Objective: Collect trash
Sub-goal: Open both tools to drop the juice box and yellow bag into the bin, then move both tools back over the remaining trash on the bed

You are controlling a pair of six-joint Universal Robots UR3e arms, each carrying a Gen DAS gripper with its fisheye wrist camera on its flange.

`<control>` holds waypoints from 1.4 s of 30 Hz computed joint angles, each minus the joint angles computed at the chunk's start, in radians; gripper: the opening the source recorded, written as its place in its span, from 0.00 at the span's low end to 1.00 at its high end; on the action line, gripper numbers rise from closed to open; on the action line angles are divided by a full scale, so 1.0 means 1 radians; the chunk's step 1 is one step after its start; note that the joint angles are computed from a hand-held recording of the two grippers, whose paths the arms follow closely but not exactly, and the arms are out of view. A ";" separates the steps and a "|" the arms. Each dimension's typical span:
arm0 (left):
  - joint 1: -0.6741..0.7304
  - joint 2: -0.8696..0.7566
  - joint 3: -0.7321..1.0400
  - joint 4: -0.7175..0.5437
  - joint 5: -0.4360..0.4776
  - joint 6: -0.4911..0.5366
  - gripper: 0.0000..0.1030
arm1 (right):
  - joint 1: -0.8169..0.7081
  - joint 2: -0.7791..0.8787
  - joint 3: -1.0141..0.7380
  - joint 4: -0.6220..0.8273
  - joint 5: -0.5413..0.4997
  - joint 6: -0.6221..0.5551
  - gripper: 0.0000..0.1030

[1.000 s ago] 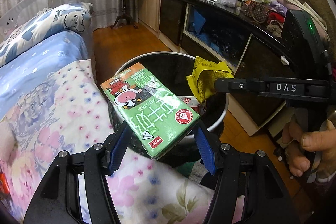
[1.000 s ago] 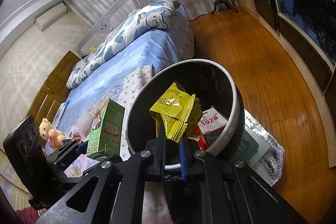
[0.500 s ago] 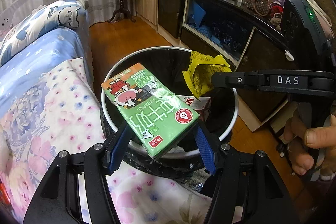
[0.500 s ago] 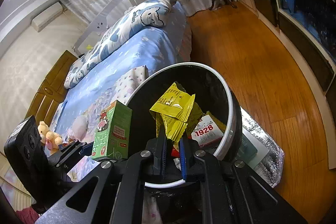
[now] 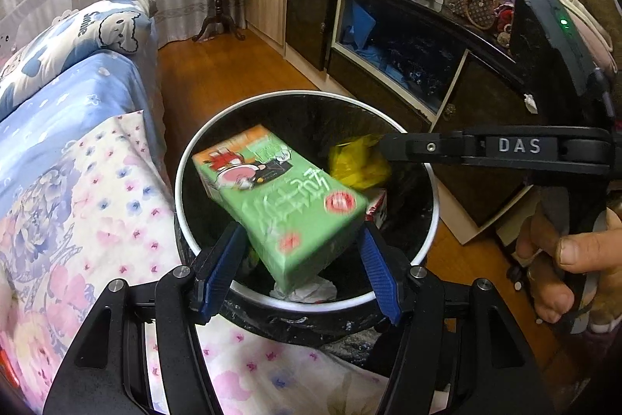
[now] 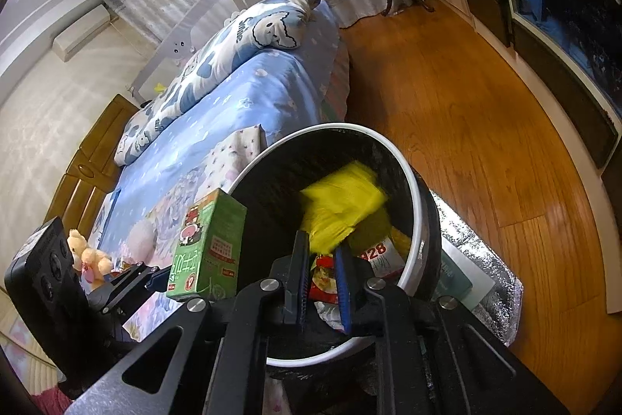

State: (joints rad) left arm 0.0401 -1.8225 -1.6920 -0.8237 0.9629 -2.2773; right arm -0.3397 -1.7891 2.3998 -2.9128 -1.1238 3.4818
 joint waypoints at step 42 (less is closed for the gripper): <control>1.013 0.101 -0.202 -0.184 -0.139 0.353 0.75 | 0.846 0.722 -0.782 -0.084 -0.414 0.308 0.75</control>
